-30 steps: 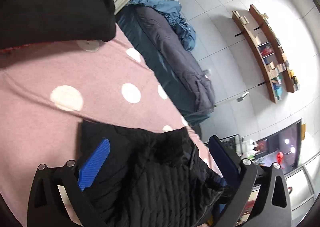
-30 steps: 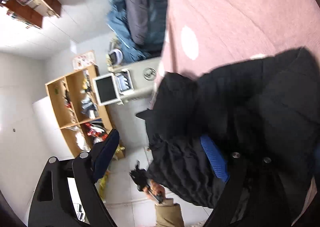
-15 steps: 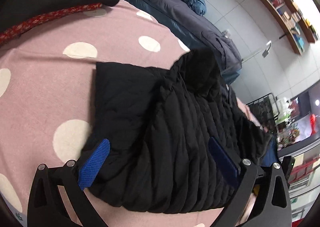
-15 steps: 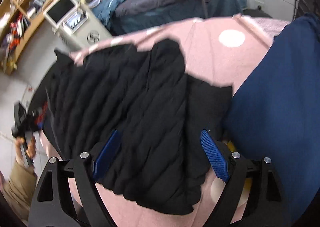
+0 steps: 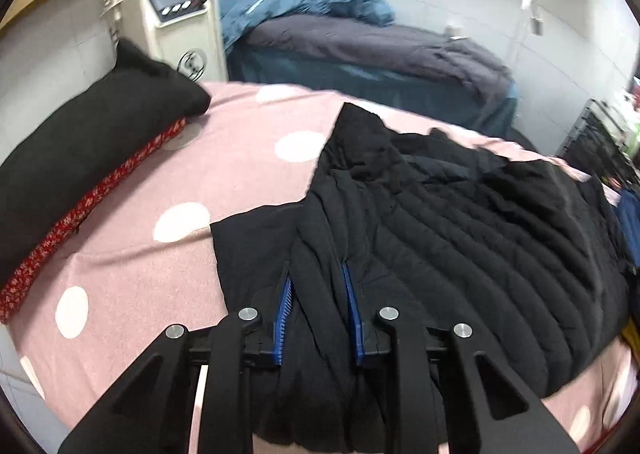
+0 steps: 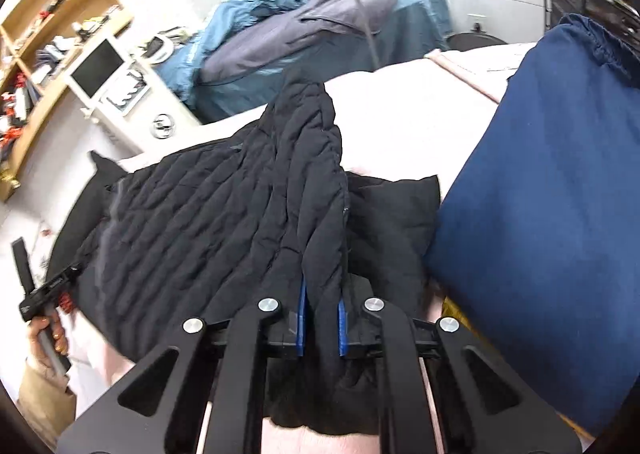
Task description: Fold large clothes
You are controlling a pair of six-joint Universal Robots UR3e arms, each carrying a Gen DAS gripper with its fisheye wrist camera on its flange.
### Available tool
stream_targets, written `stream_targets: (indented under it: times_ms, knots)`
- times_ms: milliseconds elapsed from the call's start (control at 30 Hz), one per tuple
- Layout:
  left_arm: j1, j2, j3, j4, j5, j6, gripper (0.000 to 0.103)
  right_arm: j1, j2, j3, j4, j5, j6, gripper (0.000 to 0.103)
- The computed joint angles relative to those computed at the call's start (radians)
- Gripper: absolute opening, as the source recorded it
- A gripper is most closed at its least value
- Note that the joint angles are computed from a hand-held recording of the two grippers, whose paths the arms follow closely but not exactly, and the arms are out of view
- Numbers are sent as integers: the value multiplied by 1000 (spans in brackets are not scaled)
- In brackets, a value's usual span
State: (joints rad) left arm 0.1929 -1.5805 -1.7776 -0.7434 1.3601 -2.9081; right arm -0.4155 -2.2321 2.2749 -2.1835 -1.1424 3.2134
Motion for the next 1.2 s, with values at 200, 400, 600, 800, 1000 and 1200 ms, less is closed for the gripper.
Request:
stream_targets:
  times_ms: [200, 400, 600, 800, 1000, 1200]
  knots:
    - [-80, -210, 60, 49, 134, -122, 38, 84, 168, 127, -252, -97, 165, 12]
    - [-96, -191, 90, 13, 168, -130, 42, 207, 250, 42, -282, -217, 215, 22]
    - [-60, 83, -107, 170, 134, -218, 89, 369, 113, -56, -157, -452, 283, 76]
    - [-217, 271, -206, 153, 103, -189, 93, 695, 258, -195, -207, -601, 298, 79]
    - [-541, 109, -165, 195, 292, -227, 93, 893, 474, -315, -221, -666, 289, 80]
    - [-535, -11, -99, 152, 289, -286, 95, 846, 505, -315, -177, -663, 289, 80]
